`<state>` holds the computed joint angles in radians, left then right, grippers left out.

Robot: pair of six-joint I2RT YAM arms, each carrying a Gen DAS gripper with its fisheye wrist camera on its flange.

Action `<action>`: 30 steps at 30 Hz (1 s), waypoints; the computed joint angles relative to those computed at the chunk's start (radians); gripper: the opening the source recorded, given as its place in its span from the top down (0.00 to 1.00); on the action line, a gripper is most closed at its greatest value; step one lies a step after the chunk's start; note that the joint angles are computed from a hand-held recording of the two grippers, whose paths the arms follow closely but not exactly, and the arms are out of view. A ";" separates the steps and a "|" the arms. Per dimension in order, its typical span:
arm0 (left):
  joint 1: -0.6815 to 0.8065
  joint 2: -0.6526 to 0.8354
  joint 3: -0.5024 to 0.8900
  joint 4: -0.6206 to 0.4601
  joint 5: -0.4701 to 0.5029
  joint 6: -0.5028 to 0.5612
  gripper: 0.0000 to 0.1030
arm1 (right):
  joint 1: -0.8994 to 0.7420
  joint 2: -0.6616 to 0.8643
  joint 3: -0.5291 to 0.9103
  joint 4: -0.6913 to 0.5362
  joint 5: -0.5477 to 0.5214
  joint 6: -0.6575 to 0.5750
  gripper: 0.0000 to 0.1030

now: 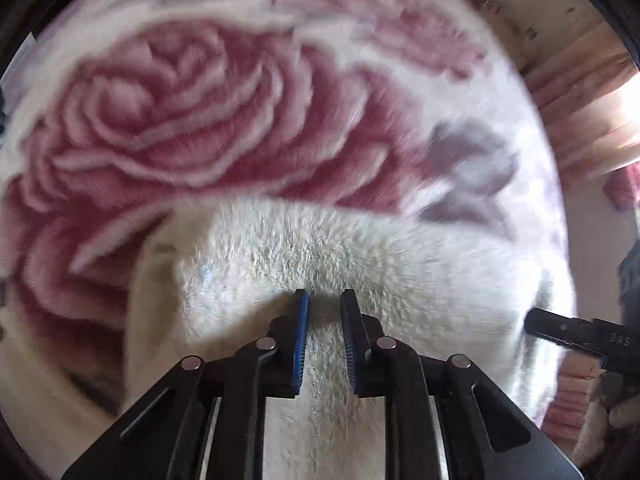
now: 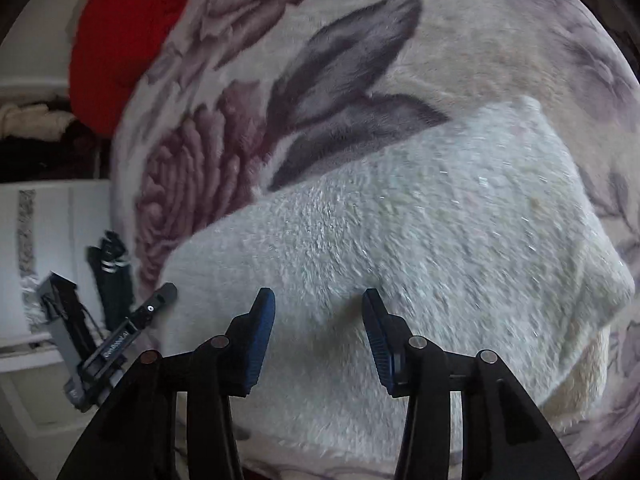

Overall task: Fold large clothes
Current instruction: 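Grasp the hem with both grippers and lift it toward the collar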

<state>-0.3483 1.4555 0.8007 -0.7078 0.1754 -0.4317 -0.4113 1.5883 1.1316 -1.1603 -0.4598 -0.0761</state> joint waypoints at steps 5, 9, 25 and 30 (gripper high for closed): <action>0.137 0.064 -0.081 0.178 0.160 0.053 0.96 | 0.131 0.227 -0.019 0.224 0.215 0.113 0.77; 0.208 0.022 0.010 -0.011 0.232 0.111 0.95 | 0.099 0.271 0.125 0.043 0.151 0.101 0.70; 0.479 -0.525 -0.242 -0.324 0.204 0.201 0.58 | -0.600 0.131 -0.059 -0.092 0.065 -0.213 0.63; 0.355 -0.722 -0.214 -0.373 0.165 0.089 0.90 | -0.578 -0.073 -0.106 -0.036 0.085 -0.243 0.87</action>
